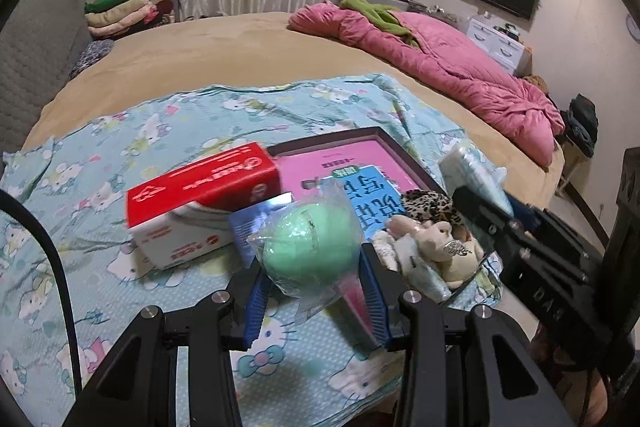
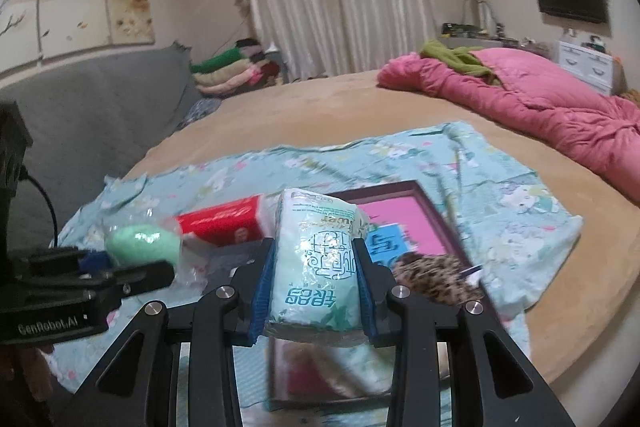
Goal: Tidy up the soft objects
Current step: 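Lift the green ball with the left tool while the right tool carries the wipes toward the tray, then lower the green ball into the pink tray with the left tool while the right tool lowers the wipes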
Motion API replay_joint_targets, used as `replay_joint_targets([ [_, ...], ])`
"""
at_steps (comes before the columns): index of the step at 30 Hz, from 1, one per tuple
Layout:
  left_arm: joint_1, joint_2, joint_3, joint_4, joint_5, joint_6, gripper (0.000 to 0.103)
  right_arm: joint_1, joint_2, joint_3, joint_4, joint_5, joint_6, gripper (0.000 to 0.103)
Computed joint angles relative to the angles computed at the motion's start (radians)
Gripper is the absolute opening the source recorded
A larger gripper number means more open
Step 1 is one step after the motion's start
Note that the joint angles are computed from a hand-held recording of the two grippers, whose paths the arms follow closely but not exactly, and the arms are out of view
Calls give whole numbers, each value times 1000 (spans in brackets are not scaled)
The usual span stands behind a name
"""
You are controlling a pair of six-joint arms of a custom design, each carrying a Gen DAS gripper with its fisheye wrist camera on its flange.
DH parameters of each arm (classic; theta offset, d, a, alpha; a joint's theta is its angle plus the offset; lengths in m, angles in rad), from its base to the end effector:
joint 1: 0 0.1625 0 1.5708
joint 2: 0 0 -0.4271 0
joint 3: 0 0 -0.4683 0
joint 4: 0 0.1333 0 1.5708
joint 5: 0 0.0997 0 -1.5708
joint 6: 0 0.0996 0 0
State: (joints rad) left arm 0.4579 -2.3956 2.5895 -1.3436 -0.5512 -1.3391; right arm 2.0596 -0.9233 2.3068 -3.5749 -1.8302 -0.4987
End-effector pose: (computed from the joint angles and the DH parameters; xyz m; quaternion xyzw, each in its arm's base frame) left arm -0.0969 -0.2910 0.2738 0.0050 0.8596 -0.3875 0.3330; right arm 0.3214 -0.3749 0.0227 0.4127 -0.8502 0.3022 0.1247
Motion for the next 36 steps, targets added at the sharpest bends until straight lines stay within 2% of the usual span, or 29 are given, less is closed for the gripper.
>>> replay_joint_targets([
  [2, 32, 44, 5, -111, -2, 78, 43, -17, -11, -3, -2, 3, 4, 37],
  [11, 134, 221, 1, -439, -11, 301, 43, -88, -54, -7, -8, 18, 1, 37],
  [21, 304, 450, -32, -779, -78, 526, 43, -127, -54, -21, -26, 16, -3, 38],
  [28, 383, 545, -49, -888, -126, 607, 43, -130, -20, -58, -9, 4, -7, 38],
  [36, 406, 580, -55, -937, -143, 636, 43, -132, 58, -122, 52, -37, -51, 38],
])
